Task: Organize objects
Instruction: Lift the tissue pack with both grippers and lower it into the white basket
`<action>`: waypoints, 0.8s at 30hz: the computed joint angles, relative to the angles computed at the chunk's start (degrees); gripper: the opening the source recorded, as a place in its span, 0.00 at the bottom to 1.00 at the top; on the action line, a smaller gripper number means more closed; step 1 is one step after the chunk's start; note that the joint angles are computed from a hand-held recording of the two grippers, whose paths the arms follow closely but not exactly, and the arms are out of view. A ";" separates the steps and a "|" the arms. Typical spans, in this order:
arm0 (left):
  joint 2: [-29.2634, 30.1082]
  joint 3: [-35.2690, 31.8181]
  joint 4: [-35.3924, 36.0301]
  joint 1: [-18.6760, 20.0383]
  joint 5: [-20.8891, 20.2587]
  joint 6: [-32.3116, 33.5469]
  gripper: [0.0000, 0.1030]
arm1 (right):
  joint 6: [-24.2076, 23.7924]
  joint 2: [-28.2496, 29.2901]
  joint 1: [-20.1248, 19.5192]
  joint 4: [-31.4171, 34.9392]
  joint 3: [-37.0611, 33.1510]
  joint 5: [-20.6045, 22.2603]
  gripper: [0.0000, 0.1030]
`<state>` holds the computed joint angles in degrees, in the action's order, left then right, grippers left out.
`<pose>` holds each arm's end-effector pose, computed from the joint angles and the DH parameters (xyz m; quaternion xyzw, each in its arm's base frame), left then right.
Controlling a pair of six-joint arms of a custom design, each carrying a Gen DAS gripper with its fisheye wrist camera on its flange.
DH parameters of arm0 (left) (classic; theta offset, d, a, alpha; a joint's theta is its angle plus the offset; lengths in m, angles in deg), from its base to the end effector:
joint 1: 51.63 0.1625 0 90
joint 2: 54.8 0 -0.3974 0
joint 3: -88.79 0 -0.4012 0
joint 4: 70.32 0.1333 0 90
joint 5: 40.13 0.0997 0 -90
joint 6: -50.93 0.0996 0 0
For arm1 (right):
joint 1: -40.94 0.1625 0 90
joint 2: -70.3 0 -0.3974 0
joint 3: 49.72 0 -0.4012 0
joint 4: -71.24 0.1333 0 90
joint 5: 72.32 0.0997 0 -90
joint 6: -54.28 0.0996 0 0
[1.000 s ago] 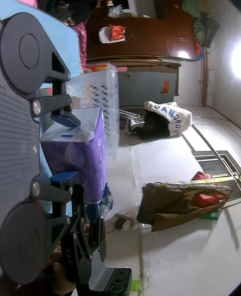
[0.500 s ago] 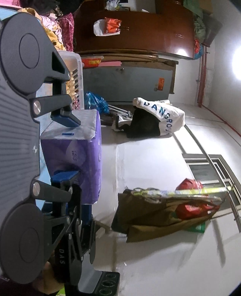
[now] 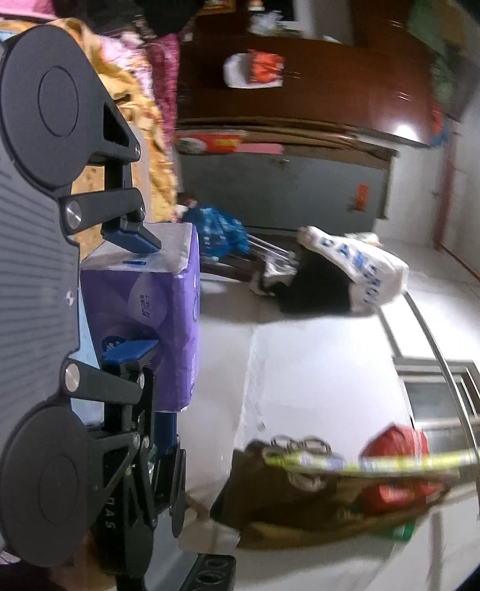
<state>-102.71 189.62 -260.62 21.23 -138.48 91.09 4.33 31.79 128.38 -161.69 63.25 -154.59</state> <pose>-0.0775 -0.6545 0.1440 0.4636 0.7875 -0.4060 0.0146 0.1221 -0.5529 0.0799 0.3662 -0.7401 0.5281 0.1983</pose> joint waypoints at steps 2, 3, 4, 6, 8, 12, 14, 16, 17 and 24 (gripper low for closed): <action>1.47 -3.01 3.31 0.11 1.68 -0.79 0.53 | 0.42 0.31 0.65 3.11 -2.02 -2.80 0.52; 2.17 -4.54 5.15 0.18 2.46 -1.61 0.53 | 0.31 0.55 1.03 4.68 -3.04 -4.47 0.52; 2.92 -6.11 7.06 0.30 3.32 -2.40 0.53 | 0.50 0.73 1.27 5.74 -3.67 -5.94 0.52; 4.29 -8.81 10.34 0.25 5.16 -3.70 0.53 | 0.60 1.08 1.80 8.21 -5.07 -8.89 0.52; 5.36 -10.58 12.27 0.10 7.06 -4.36 0.53 | 0.48 1.38 1.77 9.59 -5.73 -10.83 0.52; 6.87 -13.53 16.51 -0.55 11.66 -6.02 0.53 | 0.93 1.33 2.67 13.95 -7.66 -15.18 0.52; 7.37 -15.03 19.11 -1.02 13.90 -8.85 0.55 | 1.28 1.34 3.11 15.70 -8.57 -16.92 0.52; 7.43 -15.75 21.36 -1.62 16.33 -8.50 0.56 | 2.25 0.77 3.68 19.11 -9.57 -18.88 0.52; 7.55 -16.22 22.42 -1.75 17.08 -8.58 0.56 | 2.35 0.58 3.92 20.23 -9.61 -19.85 0.52; 8.52 -19.41 29.60 -2.60 22.40 -12.62 0.56 | 2.71 -0.03 5.27 28.04 -12.55 -25.03 0.52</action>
<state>-94.19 170.21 -231.02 18.63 -116.08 78.47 7.04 31.76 133.65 -133.64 50.70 -179.62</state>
